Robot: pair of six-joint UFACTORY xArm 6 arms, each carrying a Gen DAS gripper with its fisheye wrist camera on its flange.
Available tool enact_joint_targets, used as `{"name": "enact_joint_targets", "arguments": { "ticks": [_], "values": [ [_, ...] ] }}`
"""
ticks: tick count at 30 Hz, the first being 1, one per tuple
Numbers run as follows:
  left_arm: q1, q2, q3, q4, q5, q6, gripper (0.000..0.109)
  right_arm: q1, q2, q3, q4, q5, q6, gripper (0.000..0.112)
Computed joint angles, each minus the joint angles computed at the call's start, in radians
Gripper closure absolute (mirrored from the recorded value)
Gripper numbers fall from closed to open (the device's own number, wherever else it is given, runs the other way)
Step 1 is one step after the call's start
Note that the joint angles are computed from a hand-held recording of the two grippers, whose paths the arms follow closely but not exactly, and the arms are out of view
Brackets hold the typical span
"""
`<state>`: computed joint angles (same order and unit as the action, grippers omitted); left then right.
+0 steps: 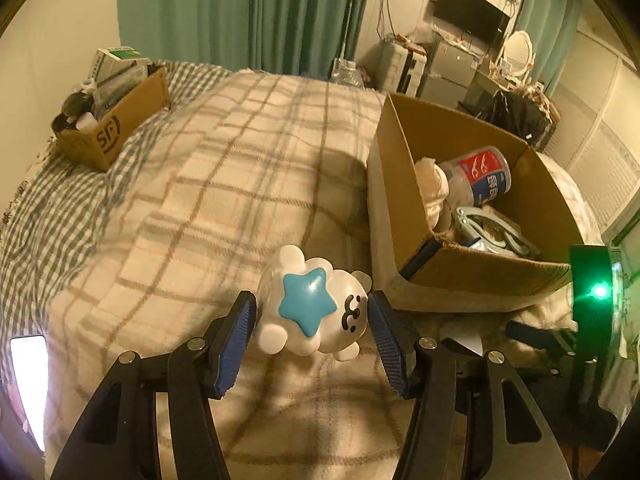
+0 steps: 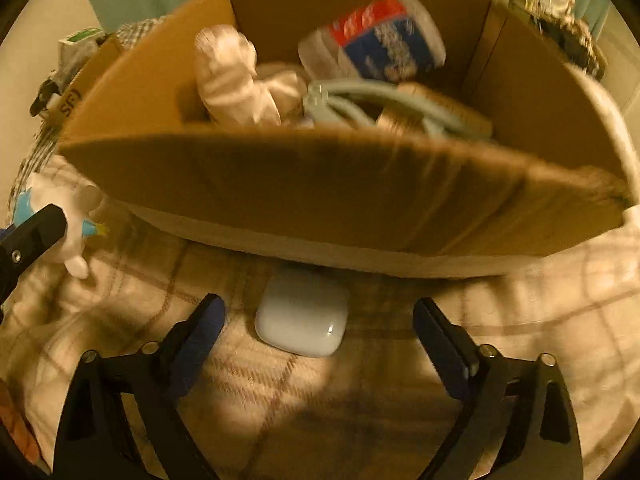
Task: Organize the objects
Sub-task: 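Grasp the star-faced toy with the left tool while the right tool grasps the earbud case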
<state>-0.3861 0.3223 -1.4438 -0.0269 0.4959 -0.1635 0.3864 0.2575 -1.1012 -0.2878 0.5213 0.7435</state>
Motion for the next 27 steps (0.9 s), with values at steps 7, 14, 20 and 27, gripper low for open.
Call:
{"name": "enact_joint_targets", "arguments": {
  "ticks": [7,14,20,27],
  "values": [
    [-0.014,-0.007,0.016,-0.010,-0.014,0.025,0.050,0.015,0.049,-0.026,0.064,0.002,-0.070,0.059],
    [-0.021,-0.063,0.074,0.025,-0.037,-0.009,0.050,0.038,-0.051,0.058,-0.114,-0.031,0.079,0.060],
    [-0.032,-0.142,0.138,0.060,-0.040,-0.043,0.050,0.091,-0.220,0.160,-0.353,0.000,0.271,0.060],
    [-0.057,-0.248,0.193,0.118,-0.065,-0.092,0.050,0.119,-0.408,0.265,-0.466,0.028,0.382,0.060]
  ]
}}
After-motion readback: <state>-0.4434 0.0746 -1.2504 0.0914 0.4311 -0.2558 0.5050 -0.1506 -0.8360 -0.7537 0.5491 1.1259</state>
